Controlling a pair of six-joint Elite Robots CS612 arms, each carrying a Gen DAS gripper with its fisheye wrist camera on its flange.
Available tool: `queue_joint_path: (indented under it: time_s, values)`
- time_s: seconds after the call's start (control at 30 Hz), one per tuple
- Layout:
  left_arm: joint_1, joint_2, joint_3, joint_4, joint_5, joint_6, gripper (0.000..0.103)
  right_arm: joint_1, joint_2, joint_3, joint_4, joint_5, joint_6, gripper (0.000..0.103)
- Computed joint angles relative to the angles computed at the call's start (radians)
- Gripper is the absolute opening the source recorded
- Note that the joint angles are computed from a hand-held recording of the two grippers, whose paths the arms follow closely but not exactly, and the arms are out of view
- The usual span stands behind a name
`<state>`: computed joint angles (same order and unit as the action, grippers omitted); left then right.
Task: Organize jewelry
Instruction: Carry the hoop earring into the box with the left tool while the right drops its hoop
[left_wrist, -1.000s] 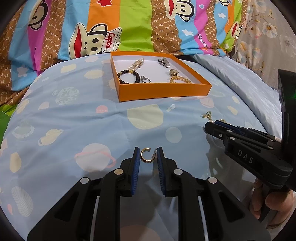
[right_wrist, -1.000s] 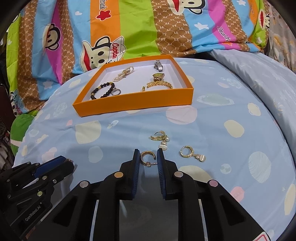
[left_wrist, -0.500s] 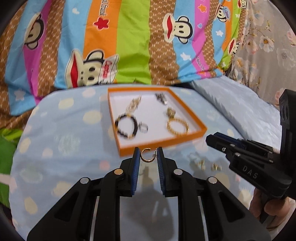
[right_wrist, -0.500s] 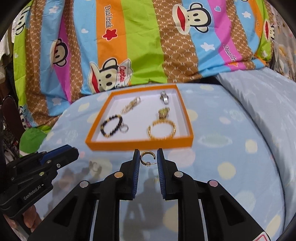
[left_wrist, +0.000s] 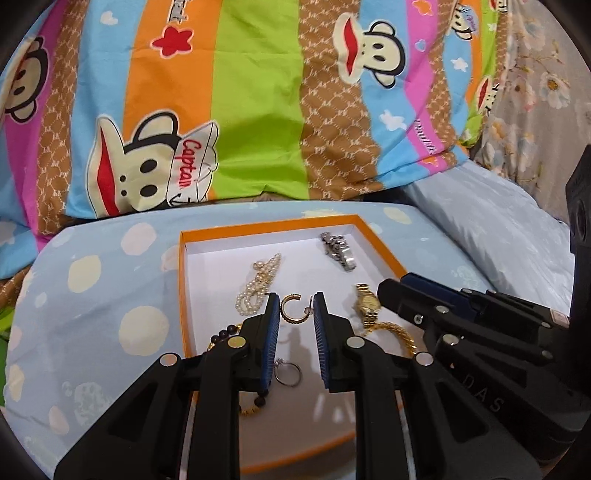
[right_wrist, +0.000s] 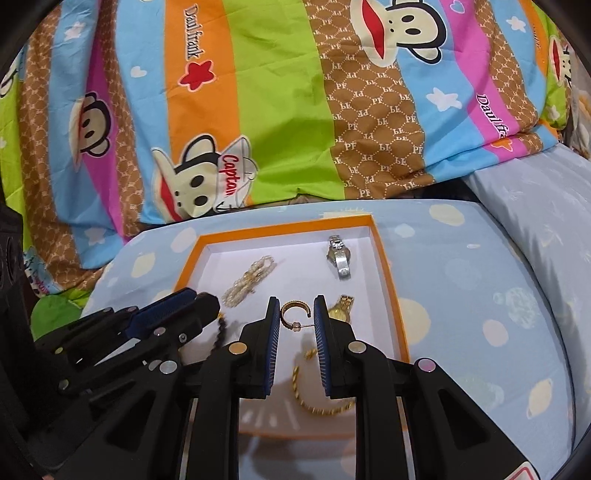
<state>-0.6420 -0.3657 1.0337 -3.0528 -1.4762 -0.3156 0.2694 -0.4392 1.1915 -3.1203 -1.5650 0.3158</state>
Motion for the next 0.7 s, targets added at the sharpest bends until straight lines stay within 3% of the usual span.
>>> queue_joint_path:
  time_s: [0.27,0.7]
  values:
    - [0.01,0.042,-0.062,0.042,-0.012,0.008,0.018,-0.008,0.05,-0.088,0.071,0.021,0.007,0.018]
    - [0.007,0.053,-0.075,0.039,0.027,0.017,0.018,-0.005,0.072,-0.116,0.085,0.007,-0.013,0.019]
